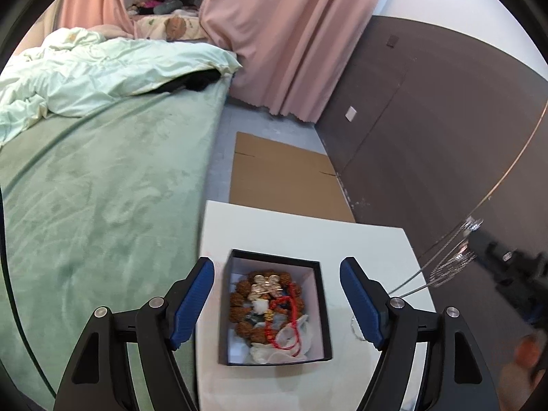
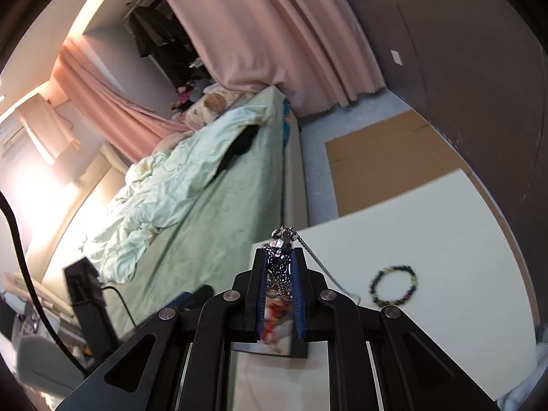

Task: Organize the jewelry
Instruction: 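Carry the silver chain pendant to the box and open the right gripper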

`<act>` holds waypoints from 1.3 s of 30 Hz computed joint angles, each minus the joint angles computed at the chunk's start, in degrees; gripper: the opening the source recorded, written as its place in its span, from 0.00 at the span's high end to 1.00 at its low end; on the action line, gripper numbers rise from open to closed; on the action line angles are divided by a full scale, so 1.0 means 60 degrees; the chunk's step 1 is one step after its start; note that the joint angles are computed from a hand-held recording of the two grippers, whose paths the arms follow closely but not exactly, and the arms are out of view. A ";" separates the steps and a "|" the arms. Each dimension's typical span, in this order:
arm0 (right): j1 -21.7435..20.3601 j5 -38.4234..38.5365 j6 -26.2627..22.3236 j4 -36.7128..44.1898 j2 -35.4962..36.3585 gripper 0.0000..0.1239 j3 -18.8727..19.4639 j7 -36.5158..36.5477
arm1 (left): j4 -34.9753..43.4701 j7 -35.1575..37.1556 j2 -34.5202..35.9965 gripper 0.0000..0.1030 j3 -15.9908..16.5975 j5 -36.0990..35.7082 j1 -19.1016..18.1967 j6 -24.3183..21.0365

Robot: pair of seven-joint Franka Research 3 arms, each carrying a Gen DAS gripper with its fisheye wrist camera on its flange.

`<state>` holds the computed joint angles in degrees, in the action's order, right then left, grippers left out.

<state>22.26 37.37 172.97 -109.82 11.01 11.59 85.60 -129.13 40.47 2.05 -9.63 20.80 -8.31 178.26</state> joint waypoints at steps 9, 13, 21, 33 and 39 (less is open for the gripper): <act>0.0692 -0.1533 -0.0292 0.0904 0.0145 0.88 -0.0268 0.0867 | -0.0464 -0.1234 -0.0477 0.24 0.0097 0.0879 0.0423 0.0479; 0.0803 -0.1977 -0.0476 0.1231 0.0300 0.88 -0.0284 0.1124 | -0.0647 -0.0311 -0.0556 0.24 0.0138 -0.0298 0.0334 0.0655; 0.0761 -0.2126 -0.0742 0.1636 0.0401 0.88 -0.0197 0.1021 | -0.0842 0.0345 -0.0647 0.24 0.0190 -0.1310 0.0301 0.0873; 0.0502 -0.1769 -0.1681 0.1864 0.1262 0.88 -0.0060 0.0594 | -0.0785 0.0291 -0.0623 0.24 0.0060 -0.1310 0.0483 0.0636; -0.0113 -0.0673 -0.3470 0.2387 0.2044 0.87 0.0283 -0.0250 | -0.0638 0.1300 -0.0447 0.24 0.0114 -0.2631 0.0258 0.0099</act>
<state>21.58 33.33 152.14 -95.49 23.27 13.28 84.10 -132.96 48.27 -0.63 -8.94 5.02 -6.76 178.85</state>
